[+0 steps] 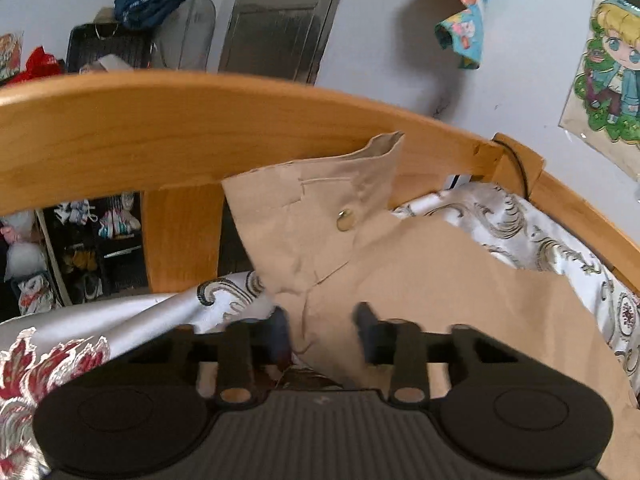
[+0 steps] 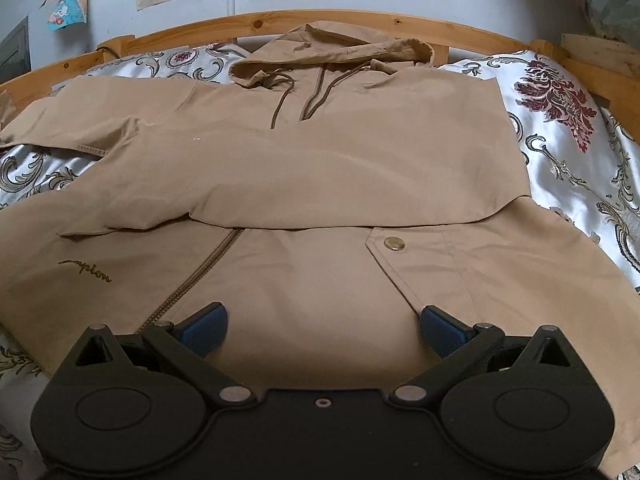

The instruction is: Fold large clothes

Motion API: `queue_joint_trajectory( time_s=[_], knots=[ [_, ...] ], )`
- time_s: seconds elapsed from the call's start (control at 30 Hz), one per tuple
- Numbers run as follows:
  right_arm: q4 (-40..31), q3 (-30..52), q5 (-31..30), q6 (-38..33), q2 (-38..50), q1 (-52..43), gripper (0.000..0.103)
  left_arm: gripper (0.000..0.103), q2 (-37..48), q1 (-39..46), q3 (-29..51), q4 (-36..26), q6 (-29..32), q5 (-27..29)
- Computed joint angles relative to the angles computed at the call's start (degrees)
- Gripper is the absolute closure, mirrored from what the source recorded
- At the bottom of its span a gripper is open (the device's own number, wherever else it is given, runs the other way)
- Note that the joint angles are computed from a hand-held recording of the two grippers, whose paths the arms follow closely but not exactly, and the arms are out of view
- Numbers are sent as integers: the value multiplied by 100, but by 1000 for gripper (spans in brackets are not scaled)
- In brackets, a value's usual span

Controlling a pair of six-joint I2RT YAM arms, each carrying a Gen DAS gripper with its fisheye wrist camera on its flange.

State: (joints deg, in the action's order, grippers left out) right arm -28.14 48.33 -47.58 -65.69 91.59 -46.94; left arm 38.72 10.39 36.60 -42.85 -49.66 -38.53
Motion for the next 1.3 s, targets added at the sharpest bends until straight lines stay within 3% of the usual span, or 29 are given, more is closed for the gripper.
queue_joint_trajectory(
  time_s=[0.13,0.23,0.33,0.47,0.57,0.63,0.7,0.77,0.83,0.9,1.0,1.13,1.3],
  knots=[
    [15,-28,52,103,-24,4,1,76,413,-1150,516,-596,-593,-1019],
    [-29,7,135,181,-57,43,1,87,771,-1843,1142,-928,-895,-1611],
    [-144,82,27,173,-108,-38,1,89,1248,-3084,1853,-1113,-688,-2524],
    [-363,243,-320,140,-143,-200,1,89,2107,-4845,2821,-532,726,-3238],
    [-264,332,-555,239,-157,-271,1,89,2672,-5658,3151,892,2524,-3014],
    [-29,410,-653,483,-113,-317,1,89,3261,-6083,3447,1558,3525,-2540],
    [319,462,-693,790,-38,-352,1,87,3891,-6259,3805,1641,3785,-1880],
    [812,508,-635,1165,93,-377,1,76,4481,-6280,4164,1356,3477,-1104],
    [1262,615,-549,1514,320,-429,1,58,4860,-6297,4292,1189,2892,-310],
    [1385,811,-595,1741,578,-525,1,36,4968,-6216,4035,1406,2476,503],
    [1461,1096,-644,2010,940,-633,1,27,4832,-6128,3478,1634,2178,1212],
    [1339,1341,-675,2166,1208,-640,1,18,4469,-5988,2904,1402,1988,1117],
    [941,1323,-1032,1582,1220,-586,1,12,3816,-5684,2516,-14,1271,321]
  ],
)
